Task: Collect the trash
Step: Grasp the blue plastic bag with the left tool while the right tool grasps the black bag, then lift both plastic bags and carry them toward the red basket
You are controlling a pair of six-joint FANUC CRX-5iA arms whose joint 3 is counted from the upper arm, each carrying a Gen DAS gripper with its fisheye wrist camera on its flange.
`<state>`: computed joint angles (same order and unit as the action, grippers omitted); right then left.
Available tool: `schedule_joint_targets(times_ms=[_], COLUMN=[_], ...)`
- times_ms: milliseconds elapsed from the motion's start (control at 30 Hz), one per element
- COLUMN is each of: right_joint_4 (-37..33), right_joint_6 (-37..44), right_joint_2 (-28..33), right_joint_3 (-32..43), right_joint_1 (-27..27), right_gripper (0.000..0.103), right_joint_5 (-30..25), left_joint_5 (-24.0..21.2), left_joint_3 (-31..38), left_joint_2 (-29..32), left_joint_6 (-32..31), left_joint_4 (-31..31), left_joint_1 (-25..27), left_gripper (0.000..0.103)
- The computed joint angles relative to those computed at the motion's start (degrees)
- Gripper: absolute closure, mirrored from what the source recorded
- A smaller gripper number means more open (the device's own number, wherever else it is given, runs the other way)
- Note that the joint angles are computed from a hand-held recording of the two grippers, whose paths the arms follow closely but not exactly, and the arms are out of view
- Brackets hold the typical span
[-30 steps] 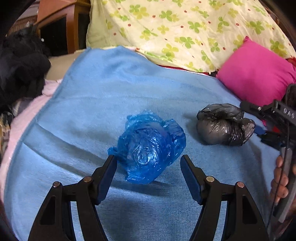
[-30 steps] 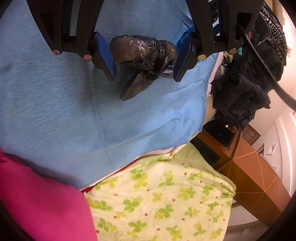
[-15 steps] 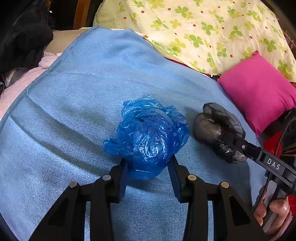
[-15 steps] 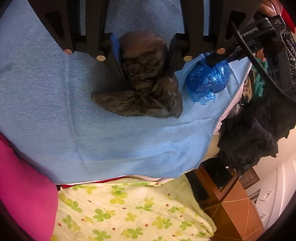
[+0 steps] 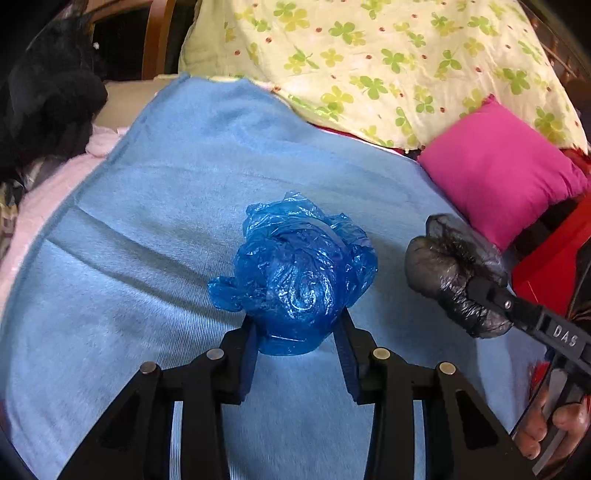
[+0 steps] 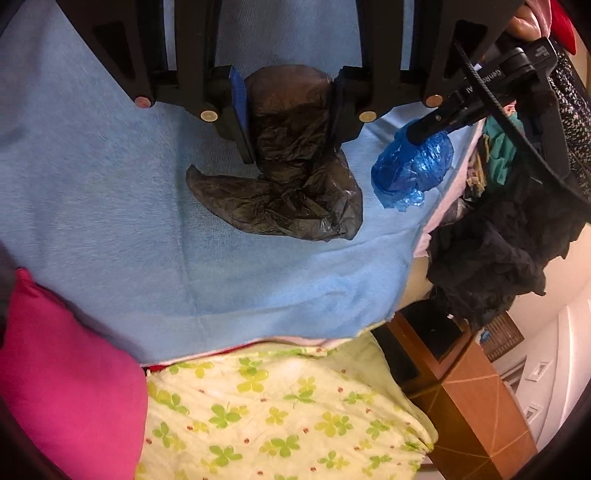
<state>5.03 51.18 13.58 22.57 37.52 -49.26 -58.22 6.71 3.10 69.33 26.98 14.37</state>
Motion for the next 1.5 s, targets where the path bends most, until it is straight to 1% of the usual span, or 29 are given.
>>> schedule_joint_targets(times_ms=[100,233,333,433,500,567,667,767,900,1033,1100,1167,1233,1267,1333,1367,1400,1433,1500], right_joint_4=[3.9,10.4,15.9,22.0,25.3,29.4,33.5,35.5,33.4,30.5,27.7,24.7,21.2,19.6,15.9,14.5,13.3,12.3,11.2], right_joint_6=[-3.6,-9.8,-15.1,-20.6,-24.0,-27.3,-30.3,-31.3,-29.6,-26.9,-24.9,-22.9,-20.8,-20.2,-18.3,-17.7,-17.4,-17.0,-16.1], right_joint_2=[-3.7,-10.3,-15.1,-19.9,-22.7,-25.7,-28.9,-31.0,-31.9,-31.3,-30.3,-28.5,-26.8,-25.9,-24.4,-23.9,-23.7,-23.6,-23.4], right_joint_3=[-4.7,-12.8,-18.7,-24.8,-28.2,-31.8,-35.1,-36.9,-37.0,-35.9,-34.5,-32.4,-30.2,-29.2,-27.1,-26.4,-25.9,-25.5,-25.0], right_joint_1=[1.6,4.4,6.6,9.1,10.7,12.7,15.1,17.4,19.3,19.6,19.0,18.0,16.7,16.1,14.6,14.0,13.5,13.1,12.5], right_gripper=[0.065,0.065,0.065,0.065,0.065,0.065,0.065,0.065,0.065,0.065,0.065,0.065,0.065,0.065,0.063,0.063,0.062,0.057,0.051], right_joint_5=[1.9,5.2,7.1,8.1,8.0,7.2,5.6,3.3,-0.7,-3.8,-5.5,-8.0,-10.0,-11.2,-12.9,-13.6,-13.9,-13.8,-13.6], left_joint_5=[0.4,1.1,2.3,3.8,5.1,5.4,5.7,5.2,4.4,3.8,2.7,0.7,-3.0,-4.1,-5.5,-5.7,-5.5,-5.2,-4.4], left_joint_3=[-1.8,-4.3,-6.4,-7.9,-9.7,-11.1,-13.5,-15.5,-16.5,-16.9,-16.6,-16.2,-14.9,-14.8,-14.7,-14.9,-15.0,-15.4,-15.8], left_joint_2=[-2.8,-7.2,-10.7,-13.6,-16.4,-18.6,-21.9,-24.2,-25.3,-25.3,-24.3,-22.8,-20.1,-19.4,-18.4,-18.1,-18.1,-18.5,-18.9], left_joint_6=[-0.4,-0.2,-0.7,0.0,0.8,1.8,2.9,3.1,3.6,3.8,3.6,3.6,4.1,4.5,4.6,4.4,4.5,4.4,3.8], left_joint_4=[-0.8,-3.2,-3.8,-5.5,-7.4,-9.2,-11.2,-12.1,-12.2,-12.6,-12.5,-11.7,-10.7,-10.1,-7.9,-6.6,-5.9,-5.6,-5.1], left_joint_1=[-0.2,-1.5,-2.2,-3.1,-3.9,-4.4,-5.2,-5.8,-6.2,-6.5,-6.6,-6.2,-5.6,-5.0,-3.8,-3.2,-2.8,-2.5,-2.0], left_gripper=[0.062,0.062,0.062,0.062,0.062,0.062,0.062,0.062,0.062,0.062,0.061,0.061,0.061,0.06,0.05,0.042,0.036,0.034,0.029])
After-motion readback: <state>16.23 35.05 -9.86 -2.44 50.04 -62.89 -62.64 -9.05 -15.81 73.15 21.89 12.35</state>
